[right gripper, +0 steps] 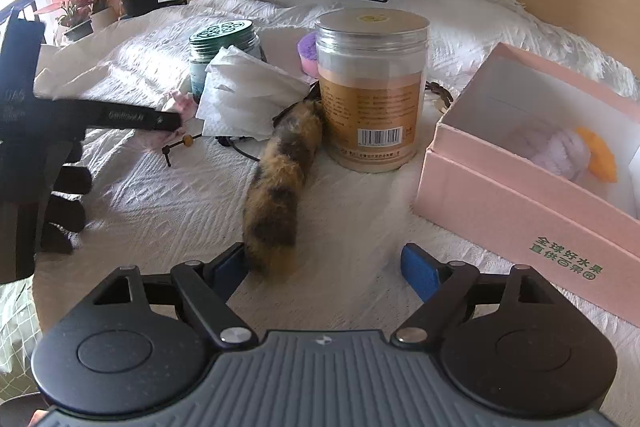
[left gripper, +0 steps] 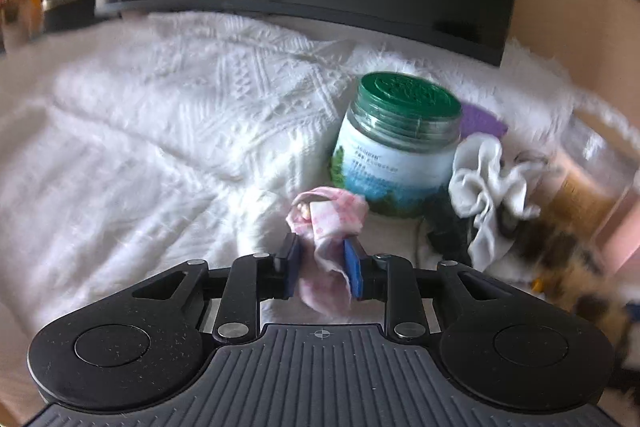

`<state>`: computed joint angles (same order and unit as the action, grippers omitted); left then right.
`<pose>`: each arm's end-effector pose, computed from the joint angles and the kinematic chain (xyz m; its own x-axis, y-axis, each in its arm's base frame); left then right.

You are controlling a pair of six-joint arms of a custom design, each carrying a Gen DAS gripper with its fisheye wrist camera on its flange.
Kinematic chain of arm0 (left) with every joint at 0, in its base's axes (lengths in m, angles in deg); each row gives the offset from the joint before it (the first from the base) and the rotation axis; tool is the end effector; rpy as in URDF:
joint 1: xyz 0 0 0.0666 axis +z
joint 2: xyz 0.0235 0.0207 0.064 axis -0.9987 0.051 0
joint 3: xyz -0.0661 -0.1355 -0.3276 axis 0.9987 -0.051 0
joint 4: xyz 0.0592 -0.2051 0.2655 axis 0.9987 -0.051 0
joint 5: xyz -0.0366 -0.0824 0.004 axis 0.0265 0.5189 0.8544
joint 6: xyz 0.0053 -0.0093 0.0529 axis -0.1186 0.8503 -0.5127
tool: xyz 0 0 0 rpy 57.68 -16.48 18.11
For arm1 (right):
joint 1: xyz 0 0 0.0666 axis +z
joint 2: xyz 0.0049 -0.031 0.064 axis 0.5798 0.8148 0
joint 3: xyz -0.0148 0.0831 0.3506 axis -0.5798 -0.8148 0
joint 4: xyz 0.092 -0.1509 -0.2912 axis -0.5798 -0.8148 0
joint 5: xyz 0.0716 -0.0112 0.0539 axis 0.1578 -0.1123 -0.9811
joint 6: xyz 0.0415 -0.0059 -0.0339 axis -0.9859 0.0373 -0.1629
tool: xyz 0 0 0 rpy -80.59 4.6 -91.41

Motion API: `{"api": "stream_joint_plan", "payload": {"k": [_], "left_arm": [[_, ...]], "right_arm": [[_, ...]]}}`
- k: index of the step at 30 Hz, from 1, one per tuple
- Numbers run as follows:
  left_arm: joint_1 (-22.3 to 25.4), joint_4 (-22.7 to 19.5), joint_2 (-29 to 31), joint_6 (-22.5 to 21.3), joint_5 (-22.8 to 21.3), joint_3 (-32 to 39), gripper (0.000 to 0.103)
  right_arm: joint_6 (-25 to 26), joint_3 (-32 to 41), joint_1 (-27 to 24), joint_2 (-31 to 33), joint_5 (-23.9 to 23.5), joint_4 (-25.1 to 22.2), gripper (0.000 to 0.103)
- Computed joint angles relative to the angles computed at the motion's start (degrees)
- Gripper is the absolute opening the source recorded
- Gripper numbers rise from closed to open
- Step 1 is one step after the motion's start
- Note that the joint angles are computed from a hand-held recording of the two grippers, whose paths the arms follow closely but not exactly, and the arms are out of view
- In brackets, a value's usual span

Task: Organize soft objects
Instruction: 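Grasp the pink checked scrunchie with the left gripper, then grasp the white tissue with the right gripper while the left lifts the pink scrunchie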

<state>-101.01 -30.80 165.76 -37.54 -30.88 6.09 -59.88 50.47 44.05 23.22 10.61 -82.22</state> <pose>0.4271 -0.0930 0.2319 -0.5537 -0.3058 -0.7745 -0.3364 0.9330 -0.1278 0.4526 0.0816 0.2179 -0.5105 -0.3879 -0.7674 -0.6116 0.7911 0.0070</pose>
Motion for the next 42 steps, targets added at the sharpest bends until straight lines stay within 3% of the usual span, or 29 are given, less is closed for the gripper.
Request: {"api": "stream_joint_plan", "payload": {"k": [4, 8, 9, 10, 12, 16, 21, 23, 29, 31, 33, 38, 42], "left_arm": [[1.09, 2.78, 0.68, -0.51, 3.34, -0.23, 0.031], [0.83, 3.51, 0.48, -1.27, 3.48, -0.7, 0.03], [0.97, 4.16, 0.23, -1.61, 4.08, -1.18, 0.029], [1.39, 4.81, -0.18, -1.45, 5.64, -1.8, 0.018], [2.31, 8.01, -1.09, -0.37, 9.34, -4.04, 0.013], [2.67, 13.79, -2.4, 1.36, 10.98, -7.58, 0.012], [0.79, 18.0, -2.85, -2.03, 8.69, -9.29, 0.012], [0.51, 19.62, -3.03, -2.45, 8.51, -9.99, 0.012], [0.87, 23.14, -3.4, 0.41, 7.83, -11.72, 0.012], [1.5, 23.52, -3.41, 1.44, 8.72, -11.91, 0.012], [2.13, 24.36, -3.72, 2.01, 9.54, -12.28, 0.012], [4.75, 23.08, -6.55, 1.0, 11.71, -9.7, 0.012], [5.23, 20.78, -7.39, -5.85, 8.55, -2.91, 0.012]], "right_arm": [[0.12, -0.42, -0.27, -0.26, -1.34, 0.56, 0.084], [-0.19, -1.69, -0.73, -1.5, -3.85, 3.33, 0.084], [-0.77, -1.72, -0.81, -1.8, -4.1, 3.78, 0.084], [-1.38, -1.68, -0.81, -2.23, -4.11, 4.05, 0.084], [-1.67, -1.35, -0.48, -3.24, -3.98, 3.49, 0.084], [3.24, -1.34, 2.56, -5.77, 0.65, 3.96, 0.084], [10.35, 0.78, 9.25, -5.14, 8.45, 6.78, 0.082], [10.76, 4.38, 11.29, -3.09, 9.68, 4.11, 0.079], [9.54, 20.52, 15.29, 6.56, 13.5, -9.87, 0.057], [9.31, 25.09, 15.98, 9.31, 15.28, -14.69, 0.041], [9.08, 29.99, 15.79, 11.35, 14.15, -21.44, 0.013], [6.44, 35.04, 13.92, 9.31, 9.22, -26.0, 0.007], [3.66, 39.03, 11.26, 6.34, 4.44, -27.02, 0.007]]}}
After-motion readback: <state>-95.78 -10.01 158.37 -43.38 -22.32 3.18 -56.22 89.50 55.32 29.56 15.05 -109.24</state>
